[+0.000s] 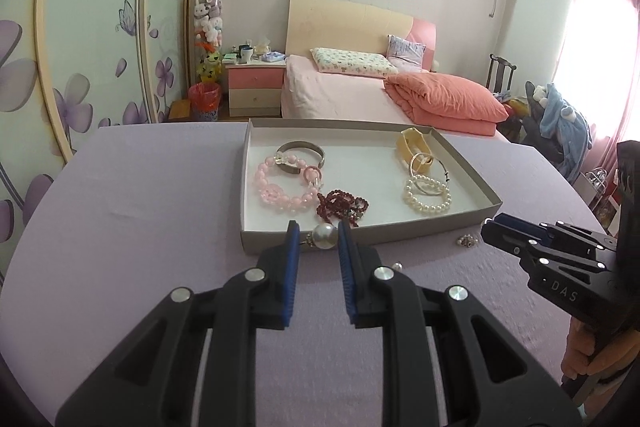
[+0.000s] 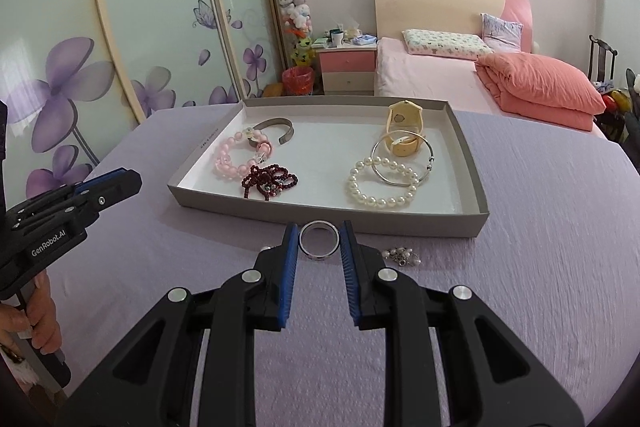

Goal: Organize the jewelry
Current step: 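Carry ring and pearl earring into the tray and open both tools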

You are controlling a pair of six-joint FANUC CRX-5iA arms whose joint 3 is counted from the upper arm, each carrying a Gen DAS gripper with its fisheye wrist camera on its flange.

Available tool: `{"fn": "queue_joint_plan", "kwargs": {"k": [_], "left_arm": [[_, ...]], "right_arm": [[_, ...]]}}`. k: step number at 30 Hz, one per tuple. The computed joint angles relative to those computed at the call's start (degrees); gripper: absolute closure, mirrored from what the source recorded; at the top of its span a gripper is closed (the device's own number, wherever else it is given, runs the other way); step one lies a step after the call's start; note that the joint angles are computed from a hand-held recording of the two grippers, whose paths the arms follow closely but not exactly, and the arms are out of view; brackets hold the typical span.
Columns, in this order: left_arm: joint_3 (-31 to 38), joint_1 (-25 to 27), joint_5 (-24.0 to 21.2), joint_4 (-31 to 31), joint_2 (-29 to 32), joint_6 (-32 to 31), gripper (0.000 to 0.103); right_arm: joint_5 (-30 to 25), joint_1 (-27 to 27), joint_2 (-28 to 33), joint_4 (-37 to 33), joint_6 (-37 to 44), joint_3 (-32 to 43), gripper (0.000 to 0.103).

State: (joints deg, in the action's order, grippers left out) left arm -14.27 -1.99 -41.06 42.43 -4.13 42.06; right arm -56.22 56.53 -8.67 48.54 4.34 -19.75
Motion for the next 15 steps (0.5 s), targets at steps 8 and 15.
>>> {"fn": "queue_joint_plan", "kwargs": {"k": [8, 15], "left_arm": [[1.6, -0.5, 1.3, 1.4, 2.0, 0.8, 0.083], [6.4, -2.2, 2.7, 2.0, 6.4, 2.6, 0.083]], "right_arm": [[0.8, -3.2, -0.3, 6.6, -4.8, -0.5, 0.08], [5.0, -10.3, 2.6, 11.9, -7.0, 1.2, 0.08]]}}
